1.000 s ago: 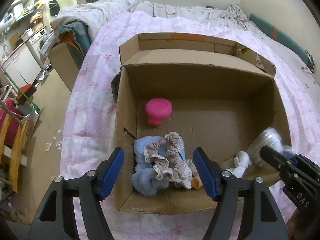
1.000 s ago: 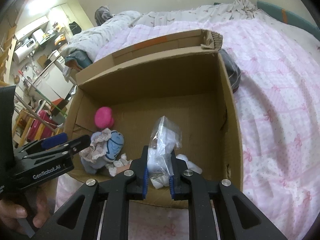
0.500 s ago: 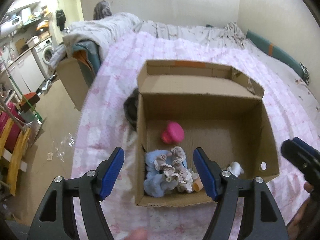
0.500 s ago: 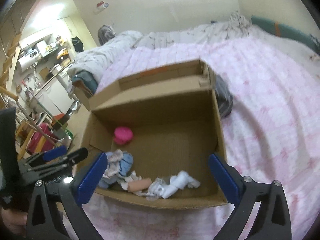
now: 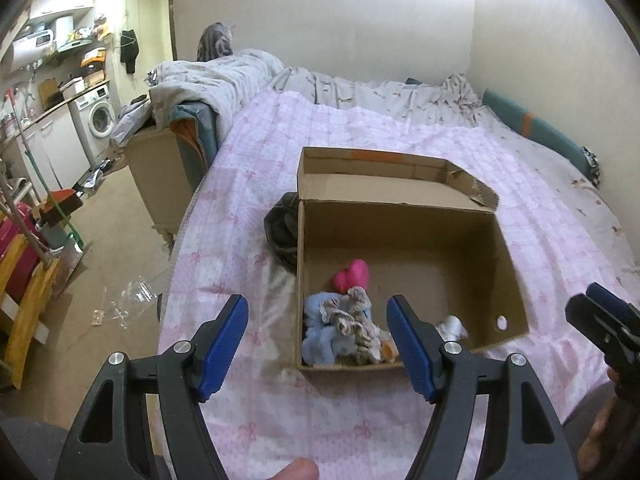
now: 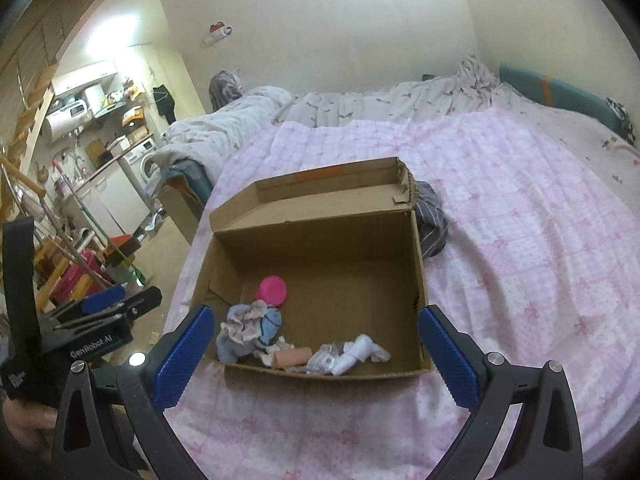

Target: Organize soft objects

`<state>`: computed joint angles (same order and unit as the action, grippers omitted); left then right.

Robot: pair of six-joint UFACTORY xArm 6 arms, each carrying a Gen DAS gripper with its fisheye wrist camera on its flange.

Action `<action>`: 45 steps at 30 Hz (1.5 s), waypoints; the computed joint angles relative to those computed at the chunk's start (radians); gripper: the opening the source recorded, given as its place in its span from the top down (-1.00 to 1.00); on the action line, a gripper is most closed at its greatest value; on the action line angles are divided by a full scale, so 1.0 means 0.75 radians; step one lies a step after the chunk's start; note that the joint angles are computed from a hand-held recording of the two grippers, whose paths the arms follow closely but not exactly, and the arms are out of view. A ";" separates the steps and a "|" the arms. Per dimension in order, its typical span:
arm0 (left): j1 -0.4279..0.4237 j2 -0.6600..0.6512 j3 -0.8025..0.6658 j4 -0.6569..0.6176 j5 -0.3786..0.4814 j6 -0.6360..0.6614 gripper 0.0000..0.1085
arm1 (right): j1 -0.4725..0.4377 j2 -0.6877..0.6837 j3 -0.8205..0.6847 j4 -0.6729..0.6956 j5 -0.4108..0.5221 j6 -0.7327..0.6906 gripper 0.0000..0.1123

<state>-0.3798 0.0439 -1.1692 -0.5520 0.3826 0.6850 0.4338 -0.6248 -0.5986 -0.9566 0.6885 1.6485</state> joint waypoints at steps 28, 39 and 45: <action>-0.007 -0.094 0.200 -0.355 -0.124 0.431 -0.89 | 0.177 0.027 0.067 -0.145 0.183 0.254 -0.83; 0.011 -0.069 0.166 -0.379 -0.082 0.413 -0.89 | 0.145 0.053 0.069 -0.122 0.152 0.236 -0.83; 0.010 -0.065 0.165 -0.381 -0.072 0.412 -0.89 | 0.163 0.088 0.044 -0.124 0.166 0.207 -0.83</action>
<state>-0.3723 -0.0050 -1.0455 -0.8381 0.3287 0.9937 0.5559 -0.5589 -0.5654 -1.0496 0.8131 1.8035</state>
